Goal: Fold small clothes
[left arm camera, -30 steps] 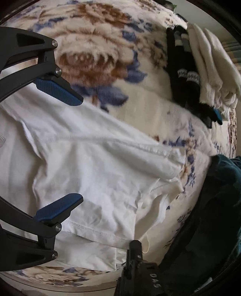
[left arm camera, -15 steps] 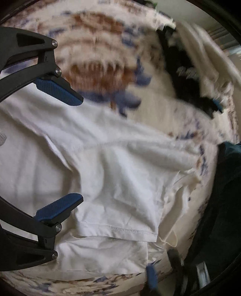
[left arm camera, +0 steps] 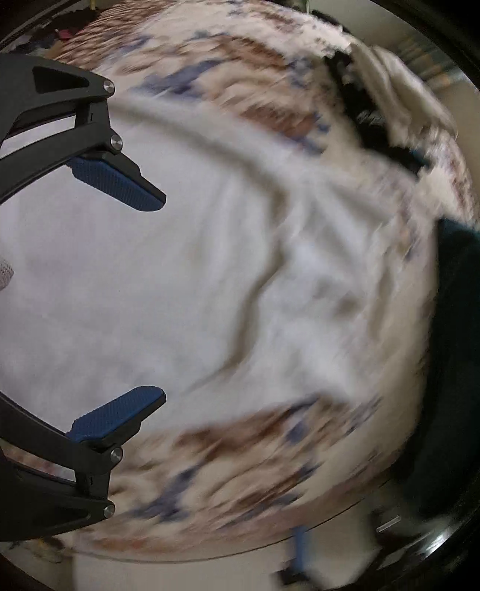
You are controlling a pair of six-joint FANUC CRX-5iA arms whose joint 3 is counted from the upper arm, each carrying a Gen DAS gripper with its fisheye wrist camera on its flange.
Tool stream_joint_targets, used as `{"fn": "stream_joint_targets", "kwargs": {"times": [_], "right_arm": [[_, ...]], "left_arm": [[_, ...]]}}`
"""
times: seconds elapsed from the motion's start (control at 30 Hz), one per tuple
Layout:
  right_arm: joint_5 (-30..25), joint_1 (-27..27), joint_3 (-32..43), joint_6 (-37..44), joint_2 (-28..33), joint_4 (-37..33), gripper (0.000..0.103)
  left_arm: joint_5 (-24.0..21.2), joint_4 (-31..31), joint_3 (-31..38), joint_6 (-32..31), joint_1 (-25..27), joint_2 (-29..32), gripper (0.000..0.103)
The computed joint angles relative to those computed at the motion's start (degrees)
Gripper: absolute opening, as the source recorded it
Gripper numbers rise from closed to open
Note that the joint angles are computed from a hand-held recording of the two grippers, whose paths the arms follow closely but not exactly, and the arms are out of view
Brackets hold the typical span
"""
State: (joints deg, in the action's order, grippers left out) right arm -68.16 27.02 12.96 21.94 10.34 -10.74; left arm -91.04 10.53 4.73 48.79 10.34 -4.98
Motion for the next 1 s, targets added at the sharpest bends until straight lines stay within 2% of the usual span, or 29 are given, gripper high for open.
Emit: {"fn": "stream_joint_targets", "kwargs": {"times": [0.1,0.23,0.33,0.4,0.5,0.53,0.57,0.6,0.63,0.67,0.7,0.73,0.83,0.93,1.0], "right_arm": [[-1.36,-1.51,-4.03,4.67,-4.59,-2.00,0.100],[-3.54,-3.99,-7.94,9.49,-9.30,-4.26,0.100],[-4.23,-5.74,-10.13,12.28,-10.33,-4.59,0.100],[-3.10,-6.79,-11.41,13.93,-10.28,-5.45,0.100],[1.01,-8.59,-12.33,17.72,-8.36,-8.44,0.100],[3.36,-9.53,-12.23,19.85,-6.95,-10.85,0.100],[5.05,-10.06,-11.75,21.26,-5.58,-12.75,0.100],[6.82,-10.81,-11.11,23.29,-4.11,-15.27,0.100],[8.37,-11.81,-9.85,26.16,-2.04,-18.73,0.100],[9.99,-12.59,-8.12,28.97,0.59,-21.98,0.100],[10.74,-12.92,-6.88,30.35,2.25,-23.70,0.100],[11.22,-13.41,-4.94,32.26,4.68,-26.04,0.100],[11.31,-13.67,1.04,34.15,11.36,-28.85,0.100],[9.75,-12.52,6.17,31.93,16.43,-27.22,0.100],[7.89,-11.31,8.83,30.10,18.41,-24.66,0.100]], "left_arm": [[-4.74,-4.03,-6.49,0.64,-4.69,-7.11,0.097],[-6.76,-11.83,-15.64,-0.24,-14.69,-15.99,0.097],[-6.26,-18.17,-20.08,3.01,-20.42,-18.36,0.097],[-6.27,-20.83,-21.71,5.50,-21.91,-18.60,0.097],[-4.56,-18.42,-23.64,6.18,-17.92,-20.12,0.096],[-3.89,-16.98,-24.16,5.20,-16.12,-20.80,0.092],[-3.34,-15.11,-24.77,3.51,-13.83,-21.50,0.077],[-2.80,-13.69,-25.31,1.74,-11.62,-22.13,0.056],[-2.03,-12.50,-25.53,0.54,-9.74,-22.71,0.045],[-1.61,-12.11,-25.56,-0.36,-8.60,-22.83,0.023],[-1.32,-11.48,-25.27,-0.93,-7.45,-22.49,0.009],[-1.02,-10.82,-24.89,-1.14,-5.82,-21.96,0.006],[-0.10,-9.77,-22.96,0.33,-2.59,-18.87,0.005],[0.46,-9.26,-21.01,1.53,-1.02,-15.96,0.005],[-1.33,-9.21,-18.83,2.16,0.19,-12.97,0.010]]}}
